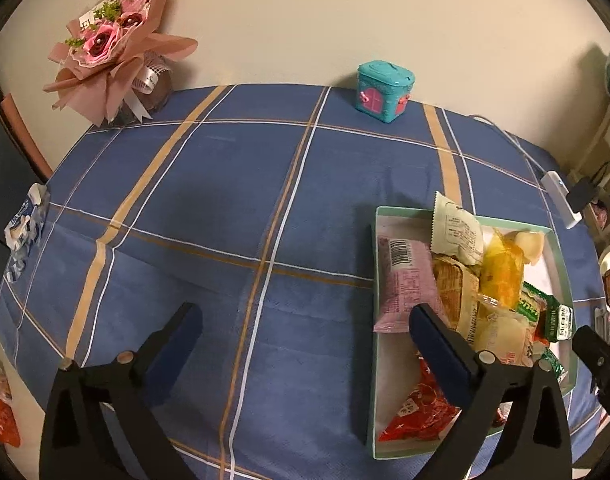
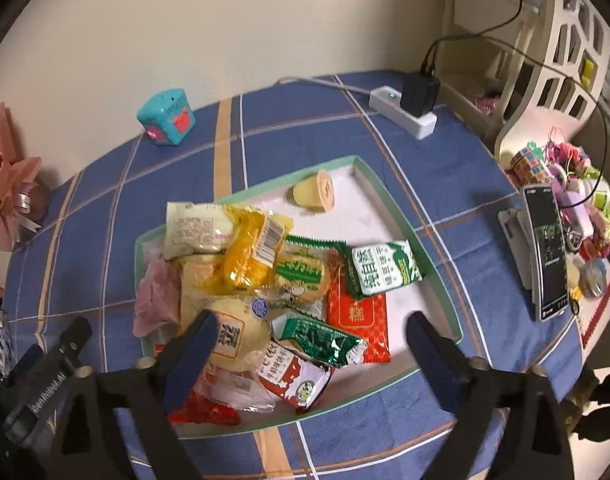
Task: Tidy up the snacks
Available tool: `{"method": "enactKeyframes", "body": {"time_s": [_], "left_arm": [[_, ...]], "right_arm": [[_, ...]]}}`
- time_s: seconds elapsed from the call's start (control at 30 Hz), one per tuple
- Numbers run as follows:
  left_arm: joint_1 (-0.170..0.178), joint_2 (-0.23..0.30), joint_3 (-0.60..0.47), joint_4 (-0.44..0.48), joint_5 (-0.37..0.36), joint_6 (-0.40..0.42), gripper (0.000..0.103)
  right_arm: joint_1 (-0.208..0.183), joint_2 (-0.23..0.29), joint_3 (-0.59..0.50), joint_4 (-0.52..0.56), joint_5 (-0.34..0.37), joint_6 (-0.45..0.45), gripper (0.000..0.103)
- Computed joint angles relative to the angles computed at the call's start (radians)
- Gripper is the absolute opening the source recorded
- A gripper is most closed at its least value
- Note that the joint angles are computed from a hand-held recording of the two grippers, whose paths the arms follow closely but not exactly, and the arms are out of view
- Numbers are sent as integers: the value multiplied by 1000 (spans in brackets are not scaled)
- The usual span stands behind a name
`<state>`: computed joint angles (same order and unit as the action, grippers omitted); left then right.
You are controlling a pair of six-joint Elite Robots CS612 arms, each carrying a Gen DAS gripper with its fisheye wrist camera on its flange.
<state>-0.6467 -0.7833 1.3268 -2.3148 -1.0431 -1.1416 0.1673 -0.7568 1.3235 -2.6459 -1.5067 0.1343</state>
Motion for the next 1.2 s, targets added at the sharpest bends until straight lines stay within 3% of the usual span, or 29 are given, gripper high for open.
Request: {"method": "enactKeyframes", "body": {"time_s": [0.27,0.53,0.77,1.03,1.2], "left_arm": [[-2,-10,26,-63,-4,25,103],[-13,-6,3,21,20,-7,103],[-18,-9,-30,197,30,-137,103],[-19,-21,-10,170,35,-143,103],[-20,-20,-16,201,24,-152,103]], "right_arm": [[6,-7,16,-32,-23,-16,103],[11,-15,36,-51,-24,-30,103],[16,-16,42,-44,-29,-44,103],[23,-11,39,-32,-32,-59,103],[32,-13,46,-34,-41,-80,103]]}}
